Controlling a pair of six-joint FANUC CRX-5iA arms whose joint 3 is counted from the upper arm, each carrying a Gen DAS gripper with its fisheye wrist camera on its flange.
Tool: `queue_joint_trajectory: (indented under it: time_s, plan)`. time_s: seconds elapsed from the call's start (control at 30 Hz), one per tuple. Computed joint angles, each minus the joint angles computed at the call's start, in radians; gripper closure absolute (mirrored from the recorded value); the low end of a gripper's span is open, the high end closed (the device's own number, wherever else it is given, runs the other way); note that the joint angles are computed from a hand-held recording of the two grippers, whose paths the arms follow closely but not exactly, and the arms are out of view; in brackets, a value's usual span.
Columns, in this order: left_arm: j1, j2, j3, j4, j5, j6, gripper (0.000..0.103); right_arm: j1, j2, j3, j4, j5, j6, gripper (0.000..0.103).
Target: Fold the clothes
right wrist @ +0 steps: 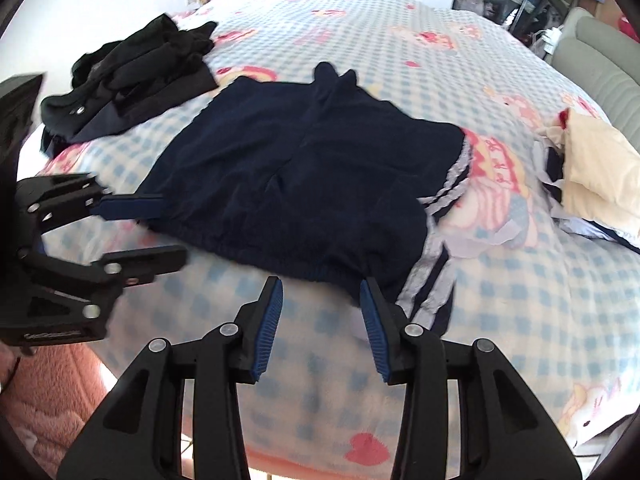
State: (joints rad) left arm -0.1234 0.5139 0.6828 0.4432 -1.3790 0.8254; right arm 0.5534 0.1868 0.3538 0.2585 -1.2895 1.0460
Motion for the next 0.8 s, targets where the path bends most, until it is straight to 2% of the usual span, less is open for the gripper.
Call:
queue_joint_trajectory:
  time_s: [0.07,0.13,0.17,0.2,0.3,0.53,0.6,0.7,0.8]
  plan:
    - [-0.019,0.032,0.049,-0.052,-0.016,0.026,0.052,-0.004,0.023,0.027,-0.048,-0.033,0.045,0.054]
    - [-0.028,0.055,0.084,-0.07,-0.015,0.051,0.053,-0.003,0.048,0.038,-0.04,-0.055,0.033,0.054]
    - [-0.028,0.067,0.103,-0.066,-0.021,0.064,0.058,-0.01,0.055,0.043,-0.044,-0.055,0.018,0.054]
    - [-0.027,0.078,0.123,-0.06,-0.025,0.08,0.074,-0.019,0.059,0.049,-0.051,-0.052,0.002,0.054]
    - [-0.022,0.11,0.18,-0.042,-0.023,0.13,0.087,-0.046,0.067,0.073,-0.064,-0.035,-0.042,0.055]
    - [-0.004,0.216,0.353,0.057,-0.062,0.23,0.088,-0.073,0.078,0.119,-0.011,0.023,-0.068,0.055]
    - [-0.004,0.212,0.341,0.079,-0.041,0.244,0.088,-0.083,0.08,0.128,-0.014,0.034,-0.085,0.055]
    - [-0.008,0.244,0.386,0.069,-0.054,0.284,0.086,-0.091,0.106,0.15,0.001,0.005,-0.084,0.055]
    - [-0.017,0.354,0.585,0.021,-0.171,0.368,0.086,-0.099,0.133,0.179,-0.006,-0.014,-0.099,0.055]
